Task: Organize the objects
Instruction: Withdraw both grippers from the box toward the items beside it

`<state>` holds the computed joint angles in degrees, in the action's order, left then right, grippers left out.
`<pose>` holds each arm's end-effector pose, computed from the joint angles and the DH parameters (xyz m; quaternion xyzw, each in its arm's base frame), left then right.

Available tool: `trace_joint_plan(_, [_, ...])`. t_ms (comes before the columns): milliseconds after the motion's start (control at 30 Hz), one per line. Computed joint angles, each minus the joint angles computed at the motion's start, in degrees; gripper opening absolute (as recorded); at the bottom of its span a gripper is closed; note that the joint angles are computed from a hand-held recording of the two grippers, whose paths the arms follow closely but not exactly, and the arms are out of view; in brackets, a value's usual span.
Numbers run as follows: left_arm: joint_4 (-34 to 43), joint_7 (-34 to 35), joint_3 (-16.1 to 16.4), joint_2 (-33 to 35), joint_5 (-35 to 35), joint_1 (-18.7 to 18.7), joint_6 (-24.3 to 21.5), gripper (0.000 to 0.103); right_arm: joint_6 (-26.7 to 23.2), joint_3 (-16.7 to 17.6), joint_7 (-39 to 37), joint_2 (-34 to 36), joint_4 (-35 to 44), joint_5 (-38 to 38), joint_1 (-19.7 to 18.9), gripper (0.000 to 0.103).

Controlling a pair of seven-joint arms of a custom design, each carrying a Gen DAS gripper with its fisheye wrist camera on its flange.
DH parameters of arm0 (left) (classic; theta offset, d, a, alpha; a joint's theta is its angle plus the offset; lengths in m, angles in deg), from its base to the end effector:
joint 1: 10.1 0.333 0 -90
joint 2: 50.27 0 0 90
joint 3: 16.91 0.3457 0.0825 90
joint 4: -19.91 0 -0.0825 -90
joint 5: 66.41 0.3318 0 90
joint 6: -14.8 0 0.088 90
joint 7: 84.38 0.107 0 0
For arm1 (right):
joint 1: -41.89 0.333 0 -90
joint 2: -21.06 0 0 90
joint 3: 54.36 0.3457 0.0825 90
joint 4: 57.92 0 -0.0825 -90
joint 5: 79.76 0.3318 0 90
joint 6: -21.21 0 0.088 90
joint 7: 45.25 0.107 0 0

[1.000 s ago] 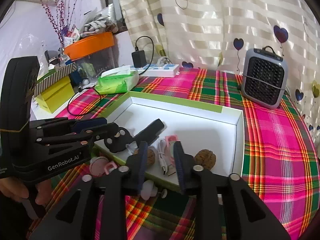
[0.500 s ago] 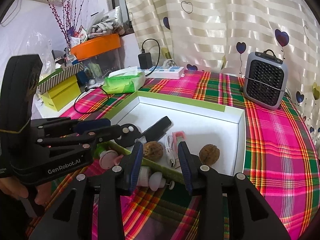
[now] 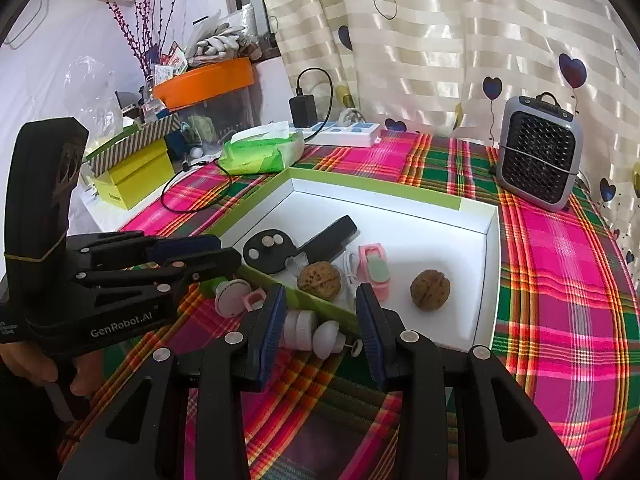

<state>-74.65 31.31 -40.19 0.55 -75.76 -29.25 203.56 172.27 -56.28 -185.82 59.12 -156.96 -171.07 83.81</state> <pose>0.5897 -0.4060 0.2708 -0.3671 0.8376 -0.3868 0.1187 0.4846 0.4439 0.2669 -0.5858 0.6844 -0.2766 0.3345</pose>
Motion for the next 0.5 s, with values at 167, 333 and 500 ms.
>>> trace_joint_plan(167, [-0.66, 0.41, -0.25, -0.17, 0.34, 0.37, -0.25, 0.026, 0.70, 0.15, -1.26, 0.17, 0.10, 1.20, -0.27, 0.038])
trace_joint_plan(333, [-1.45, 0.68, -0.01, -0.36, 0.61, 0.37, 0.14, 0.034, 1.19, -0.25, -1.74, 0.27, 0.16, 1.79, -0.01, 0.038])
trace_joint_plan(500, [-1.18, 0.55, 1.38, -0.38, 0.23, -0.58, -0.76, 0.034, 1.43, -0.40, -1.45, 0.21, 0.03, 1.71, 0.01, 0.038])
